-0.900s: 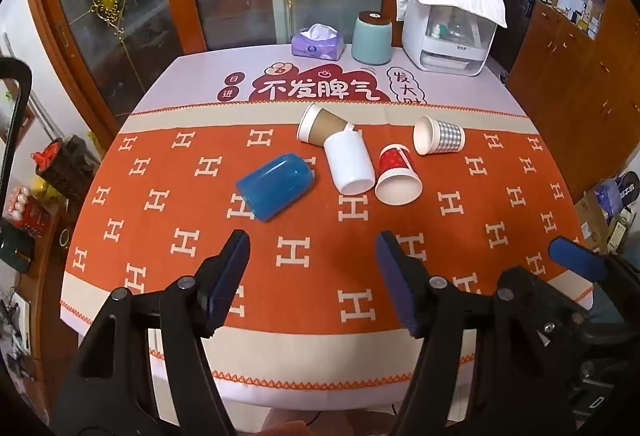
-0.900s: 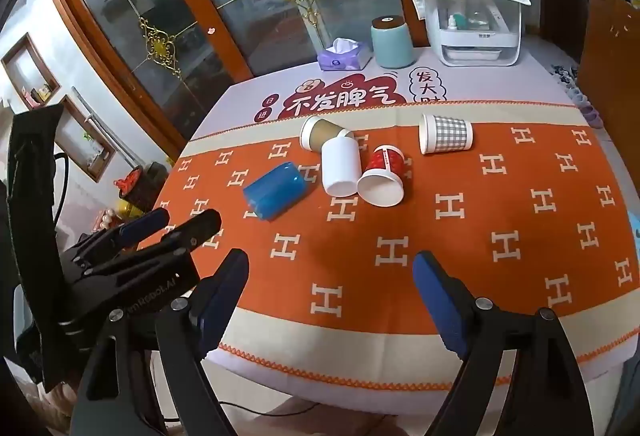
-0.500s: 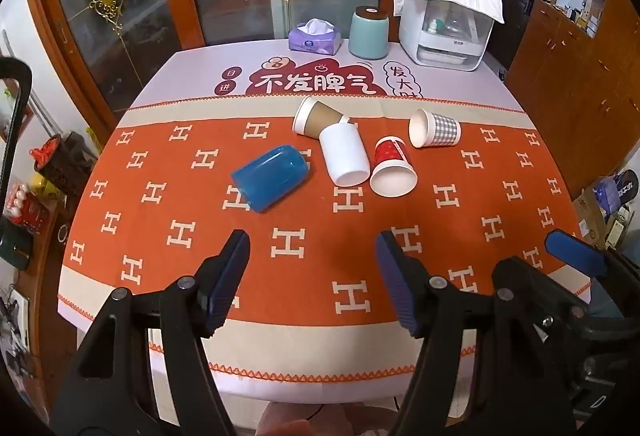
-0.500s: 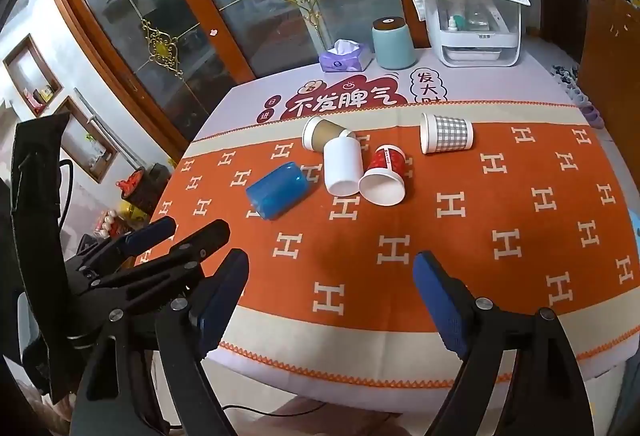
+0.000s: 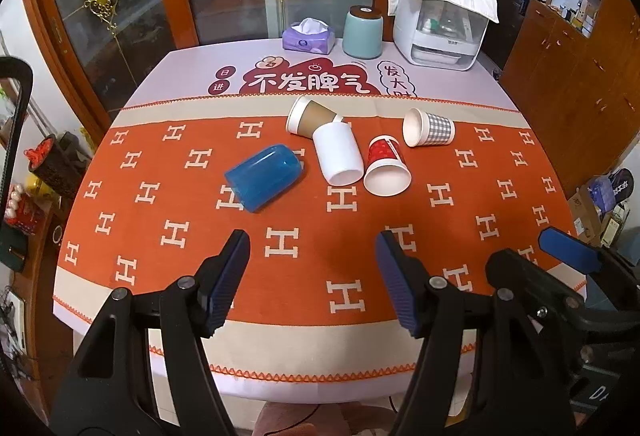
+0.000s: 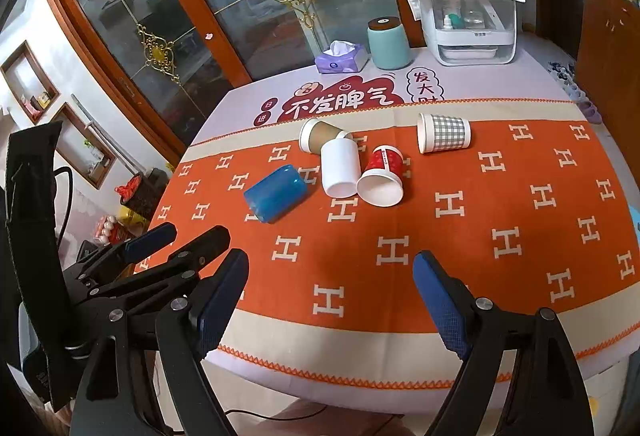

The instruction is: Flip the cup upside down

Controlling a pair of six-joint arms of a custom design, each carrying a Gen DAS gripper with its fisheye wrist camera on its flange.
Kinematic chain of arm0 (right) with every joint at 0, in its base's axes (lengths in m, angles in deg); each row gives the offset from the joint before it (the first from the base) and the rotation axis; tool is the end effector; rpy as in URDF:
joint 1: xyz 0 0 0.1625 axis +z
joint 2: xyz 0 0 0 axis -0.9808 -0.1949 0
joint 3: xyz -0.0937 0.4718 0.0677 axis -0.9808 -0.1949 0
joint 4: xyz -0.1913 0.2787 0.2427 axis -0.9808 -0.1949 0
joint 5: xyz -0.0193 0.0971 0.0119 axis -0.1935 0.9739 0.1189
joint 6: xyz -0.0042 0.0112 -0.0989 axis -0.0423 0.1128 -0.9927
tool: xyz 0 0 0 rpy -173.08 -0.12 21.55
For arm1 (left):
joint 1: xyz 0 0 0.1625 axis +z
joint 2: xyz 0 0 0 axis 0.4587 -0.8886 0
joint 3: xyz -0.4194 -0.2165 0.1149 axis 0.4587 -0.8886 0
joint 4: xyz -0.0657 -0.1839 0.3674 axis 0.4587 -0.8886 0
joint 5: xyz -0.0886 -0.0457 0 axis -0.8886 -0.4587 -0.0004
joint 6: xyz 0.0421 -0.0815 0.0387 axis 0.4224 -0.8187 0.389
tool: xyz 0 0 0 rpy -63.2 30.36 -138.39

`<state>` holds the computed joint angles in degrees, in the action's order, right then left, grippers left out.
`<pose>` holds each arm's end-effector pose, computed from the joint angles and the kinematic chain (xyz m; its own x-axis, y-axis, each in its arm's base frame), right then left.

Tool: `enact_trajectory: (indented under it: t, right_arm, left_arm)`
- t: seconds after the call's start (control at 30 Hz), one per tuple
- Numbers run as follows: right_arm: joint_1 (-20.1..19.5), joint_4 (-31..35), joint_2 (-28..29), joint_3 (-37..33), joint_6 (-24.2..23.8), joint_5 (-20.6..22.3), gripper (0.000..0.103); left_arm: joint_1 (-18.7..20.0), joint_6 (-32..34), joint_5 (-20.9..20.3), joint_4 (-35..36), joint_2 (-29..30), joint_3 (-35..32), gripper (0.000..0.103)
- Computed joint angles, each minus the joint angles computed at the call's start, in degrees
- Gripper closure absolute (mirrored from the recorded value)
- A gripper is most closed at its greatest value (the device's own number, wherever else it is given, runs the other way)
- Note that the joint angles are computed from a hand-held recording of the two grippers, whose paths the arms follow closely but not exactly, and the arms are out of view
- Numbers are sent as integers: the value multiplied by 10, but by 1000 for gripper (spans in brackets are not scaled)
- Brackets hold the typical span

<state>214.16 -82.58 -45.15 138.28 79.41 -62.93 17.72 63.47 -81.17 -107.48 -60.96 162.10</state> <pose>0.4684 -0.3981 0.1745 -0.7675 0.5209 0.3736 0.0191 0.6011 -0.7989 -0.2716 -0.5343 0.3467 -0.5560 0.6387 -0.5319 0.7729 0.6327 -0.0482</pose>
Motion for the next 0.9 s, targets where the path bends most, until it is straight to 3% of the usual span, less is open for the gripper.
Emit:
enact_trajectory:
  t: [0.9]
  right_arm:
    - [-14, -32, 7, 9, -10, 8, 17]
  left_arm:
    - [16, 3, -10, 13, 14, -11, 41]
